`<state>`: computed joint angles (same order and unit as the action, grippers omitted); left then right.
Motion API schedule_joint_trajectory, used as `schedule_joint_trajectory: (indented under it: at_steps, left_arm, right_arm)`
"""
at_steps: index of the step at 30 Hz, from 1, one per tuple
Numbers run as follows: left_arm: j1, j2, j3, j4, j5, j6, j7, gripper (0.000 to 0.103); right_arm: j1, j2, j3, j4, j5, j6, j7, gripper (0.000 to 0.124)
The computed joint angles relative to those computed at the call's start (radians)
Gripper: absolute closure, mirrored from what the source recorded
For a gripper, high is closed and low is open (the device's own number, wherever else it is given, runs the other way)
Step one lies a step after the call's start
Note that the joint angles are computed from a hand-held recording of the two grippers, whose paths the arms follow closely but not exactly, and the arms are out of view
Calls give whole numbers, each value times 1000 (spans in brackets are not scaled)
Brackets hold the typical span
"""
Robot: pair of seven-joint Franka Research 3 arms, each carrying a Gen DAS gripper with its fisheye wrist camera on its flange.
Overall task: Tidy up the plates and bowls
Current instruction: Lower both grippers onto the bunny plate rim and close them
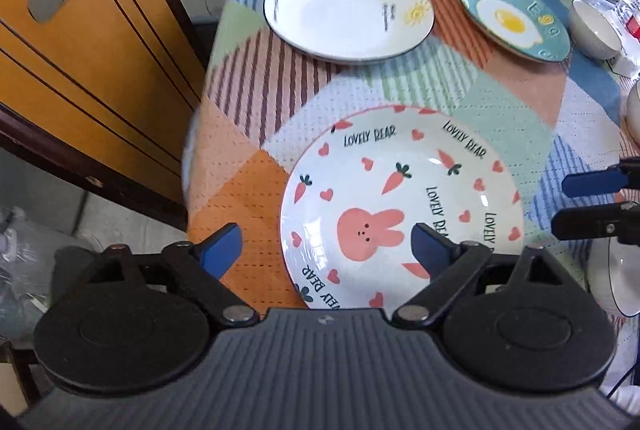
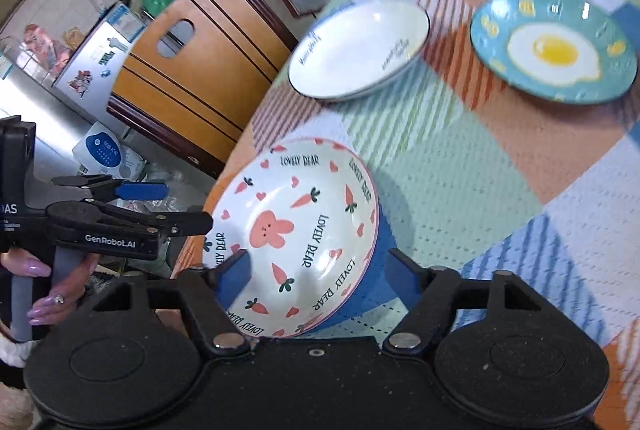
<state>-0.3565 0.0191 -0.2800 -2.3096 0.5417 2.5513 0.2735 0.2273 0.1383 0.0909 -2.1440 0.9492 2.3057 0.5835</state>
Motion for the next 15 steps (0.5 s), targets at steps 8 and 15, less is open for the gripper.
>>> schedule_joint_trajectory:
  at_steps: [8,15]
  left_arm:
    - [23,49,10,-6,-163,41,158,32]
    - [41,67,11,-21,-312,62,241,68]
  right_arm:
    - [20,86,9,53,-111,43,162,69]
    - [-6,165,25,123,-115,5,250,105]
